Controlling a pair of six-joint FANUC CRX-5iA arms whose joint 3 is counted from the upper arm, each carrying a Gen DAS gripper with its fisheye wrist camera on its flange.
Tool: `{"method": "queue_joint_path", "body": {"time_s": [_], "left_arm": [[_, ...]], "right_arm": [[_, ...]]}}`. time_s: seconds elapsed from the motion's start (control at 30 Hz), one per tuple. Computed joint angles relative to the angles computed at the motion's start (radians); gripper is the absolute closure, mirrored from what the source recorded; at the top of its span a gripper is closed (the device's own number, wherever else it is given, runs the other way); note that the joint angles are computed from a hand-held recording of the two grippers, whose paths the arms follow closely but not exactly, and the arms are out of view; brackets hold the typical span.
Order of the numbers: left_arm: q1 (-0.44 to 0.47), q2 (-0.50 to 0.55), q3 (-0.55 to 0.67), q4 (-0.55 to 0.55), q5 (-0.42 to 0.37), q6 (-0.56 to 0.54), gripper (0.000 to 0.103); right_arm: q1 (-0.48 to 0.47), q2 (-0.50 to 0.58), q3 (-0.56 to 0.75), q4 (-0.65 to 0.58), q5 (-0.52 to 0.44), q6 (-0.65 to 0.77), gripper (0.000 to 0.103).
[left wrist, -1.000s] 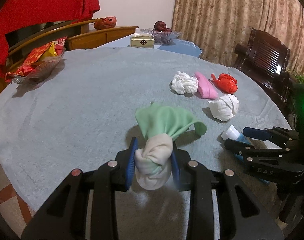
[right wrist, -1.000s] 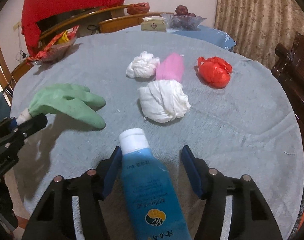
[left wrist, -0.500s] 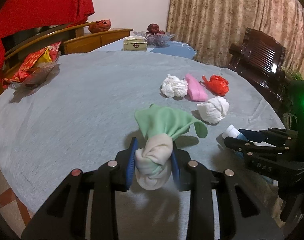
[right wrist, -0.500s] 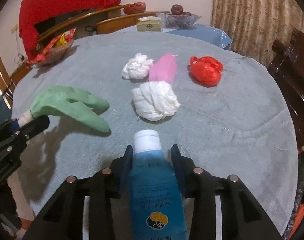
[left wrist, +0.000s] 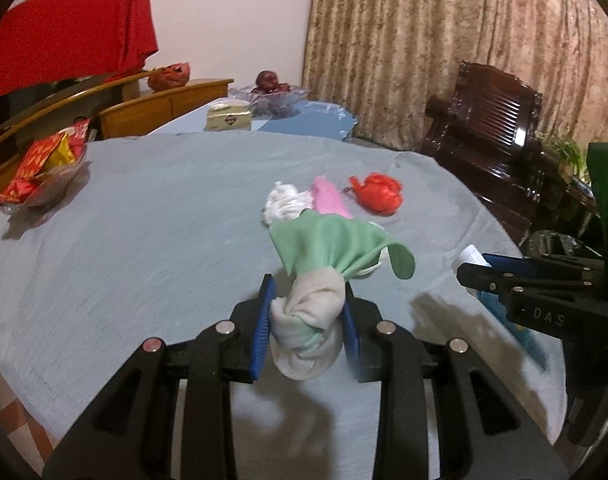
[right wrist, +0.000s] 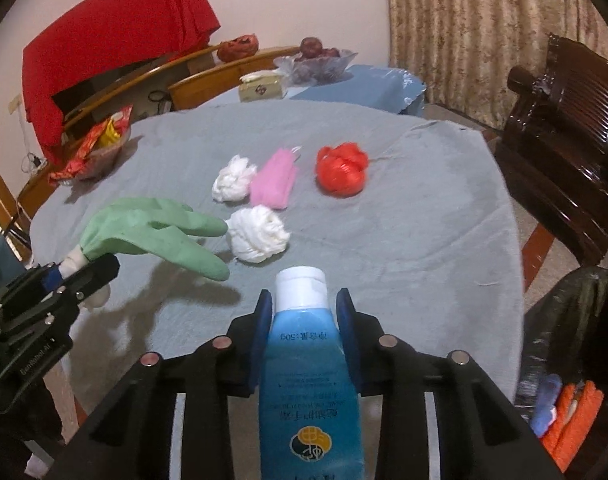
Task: Collect trash
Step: 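Carry the glove and blue tube over the bin and open both tools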
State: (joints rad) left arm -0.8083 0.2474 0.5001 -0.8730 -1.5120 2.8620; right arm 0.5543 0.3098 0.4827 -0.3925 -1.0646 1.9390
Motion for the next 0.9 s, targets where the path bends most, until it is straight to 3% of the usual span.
{"method": "queue_joint_path", "body": {"time_s": [0.43, 0.9], "left_arm": [[-0.008, 0.089, 0.157, -0.025, 0.058, -0.113, 0.073], [0.005, 0.281, 0.466, -0.003, 0.144, -0.288, 0.073]], "right_arm": [[-0.083, -0.038, 0.020, -0.055, 0.039, 0.006, 0.074], [-0.215, -0.066, 0.051, -0.066, 0.071, -0.005, 0.074]]}}
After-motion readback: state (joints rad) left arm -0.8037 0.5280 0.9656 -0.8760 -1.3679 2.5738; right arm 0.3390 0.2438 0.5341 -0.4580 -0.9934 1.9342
